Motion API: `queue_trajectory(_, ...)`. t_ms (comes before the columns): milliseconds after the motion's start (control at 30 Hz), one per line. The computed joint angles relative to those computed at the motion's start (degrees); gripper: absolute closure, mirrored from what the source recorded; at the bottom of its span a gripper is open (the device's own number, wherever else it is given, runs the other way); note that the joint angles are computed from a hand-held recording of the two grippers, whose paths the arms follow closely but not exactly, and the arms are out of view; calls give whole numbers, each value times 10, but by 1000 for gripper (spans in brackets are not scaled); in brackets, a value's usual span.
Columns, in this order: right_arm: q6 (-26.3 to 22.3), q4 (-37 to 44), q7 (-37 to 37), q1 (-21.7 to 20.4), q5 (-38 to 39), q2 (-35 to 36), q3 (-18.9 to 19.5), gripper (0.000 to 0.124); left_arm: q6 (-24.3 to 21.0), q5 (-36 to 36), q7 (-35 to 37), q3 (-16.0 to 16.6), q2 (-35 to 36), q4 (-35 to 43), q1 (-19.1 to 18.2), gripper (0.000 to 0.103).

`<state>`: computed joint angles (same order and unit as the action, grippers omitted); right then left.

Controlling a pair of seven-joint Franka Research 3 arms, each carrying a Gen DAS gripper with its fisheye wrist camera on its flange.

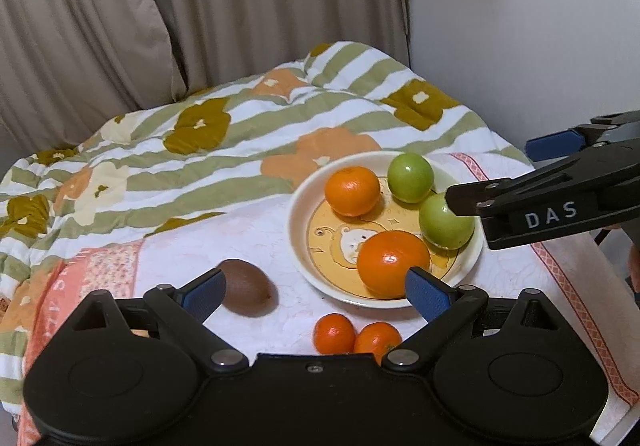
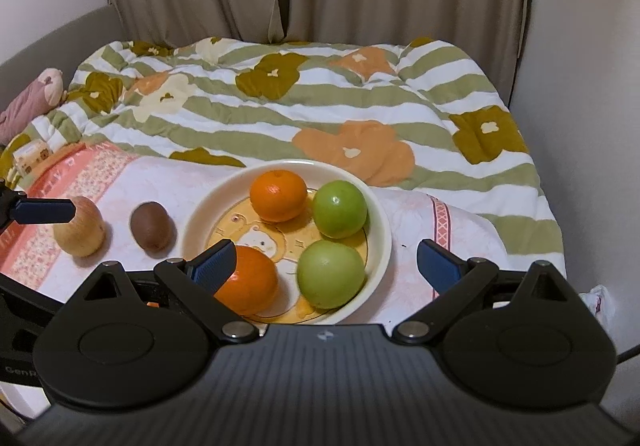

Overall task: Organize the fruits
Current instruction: 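Open both tools and withdraw from the bowl, then grasp the large apple with the left tool while the right tool approaches the kiwi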

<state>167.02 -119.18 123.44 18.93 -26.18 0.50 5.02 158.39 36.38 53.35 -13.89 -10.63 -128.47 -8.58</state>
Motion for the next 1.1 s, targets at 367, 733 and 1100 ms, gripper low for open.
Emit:
queue_trajectory(367, -65, 11, 136, 1, -104, -51, 53, 21, 18, -20, 23, 15, -116, -82, 29, 5)
queue_trajectory(733, -139, 88, 262, 60, -178, -8, 75, 21, 58, -90, 135, 73, -166, -140, 45, 5)
queue_trajectory(1100, -227, 190, 368, 164, -232, 97, 33, 21, 128, -196, 313, 150, -103, -151, 27, 5)
